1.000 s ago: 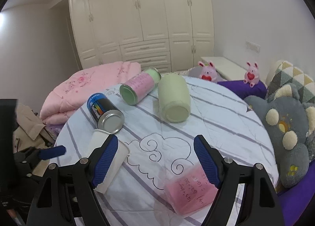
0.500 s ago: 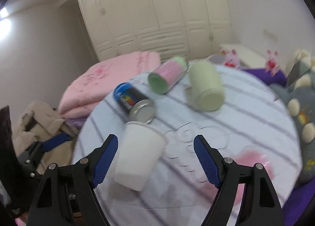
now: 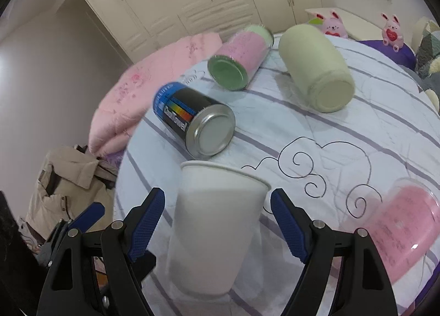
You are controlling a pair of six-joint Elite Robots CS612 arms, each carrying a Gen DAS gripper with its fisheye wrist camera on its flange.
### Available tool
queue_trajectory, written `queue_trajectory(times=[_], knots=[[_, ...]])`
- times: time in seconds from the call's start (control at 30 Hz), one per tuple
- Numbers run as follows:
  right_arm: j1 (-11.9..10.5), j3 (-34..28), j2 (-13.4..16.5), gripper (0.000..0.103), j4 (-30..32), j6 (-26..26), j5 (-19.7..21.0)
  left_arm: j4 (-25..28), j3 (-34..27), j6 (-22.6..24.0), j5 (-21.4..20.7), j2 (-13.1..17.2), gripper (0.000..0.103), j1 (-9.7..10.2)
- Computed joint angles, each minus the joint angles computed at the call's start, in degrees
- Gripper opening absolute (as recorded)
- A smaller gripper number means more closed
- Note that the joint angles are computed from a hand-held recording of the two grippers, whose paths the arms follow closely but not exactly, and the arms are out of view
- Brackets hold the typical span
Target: Flip cup upright
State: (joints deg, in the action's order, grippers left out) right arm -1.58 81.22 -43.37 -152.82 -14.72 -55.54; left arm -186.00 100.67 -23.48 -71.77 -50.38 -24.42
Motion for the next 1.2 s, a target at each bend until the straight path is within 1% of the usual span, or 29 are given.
queue_trajectory(times=[0.1,0.17,0.2,0.23,0.27,0.4,0.53,0.7,0.77,0.8,0.9,1.0,1.07,1.2], knots=[[0.3,-1.07,0.34,0.08,2.36,-0.89,-1.24,0.03,-0.4,0.54,-1.24,0.27,0.103,0.28],[0.24,-1.42,0.68,0.08,2.12,-0.66,-0.74,0.0,-0.52,0.64,-1.82,0.38,0.103,0.38],[0.23,-1.59,0.79,0.079,2.09,-0.77,-0.54,0.14,-0.63,0.63,-1.85,0.43,0.103,0.38],[0.23,-1.5,0.79,0.074,1.42,-0.62,-0.46,0.09,-0.62,0.64,-1.86,0.43,0.103,0.32],[0.25,-1.36,0.71,0.074,0.76,-0.98,-0.6,-0.04,-0.64,0.74,-2.11,0.46,0.103,0.34],[0.54,0.25,0.17,0.074,-4.19,-2.11,-2.16,0.18,-0.88,0.78,-2.7,0.52,0.103,0.29],[-0.1,1.03,0.07,0.074,-7.37,-1.17,-0.7,0.6,-1.81,0.66,-3.69,0.85,0.103,0.27],[-0.85,3.27,-0.42,0.074,-17.66,0.85,-1.33,2.45,-3.48,0.81,-2.93,1.5,0.103,-0.44],[-0.89,4.17,-0.56,0.074,-22.54,0.88,-3.14,3.8,-4.38,0.58,-2.35,1.87,0.103,-0.67],[-0.86,4.3,-0.57,0.074,-23.65,0.65,-3.87,4.24,-4.69,0.4,-2.11,2.04,0.103,-0.75],[-0.93,4.71,-0.52,0.074,-25.98,0.05,-4.7,5.69,-5.39,-0.61,-1.45,2.4,0.103,-0.93],[-0.72,5.38,-0.63,0.075,-27.68,-2.24,-5.47,7.64,-5.79,-2.29,-1.61,2.55,0.103,-0.85],[-0.42,5.68,-0.72,0.075,-27.7,-4.08,-6.62,8.1,-5.79,-2.58,-1.34,2.61,0.103,-0.87],[-0.29,6.3,-0.93,0.075,-27.89,-5.57,-7.4,8.12,-5.53,-3.14,-1.18,2.58,0.103,-0.97]])
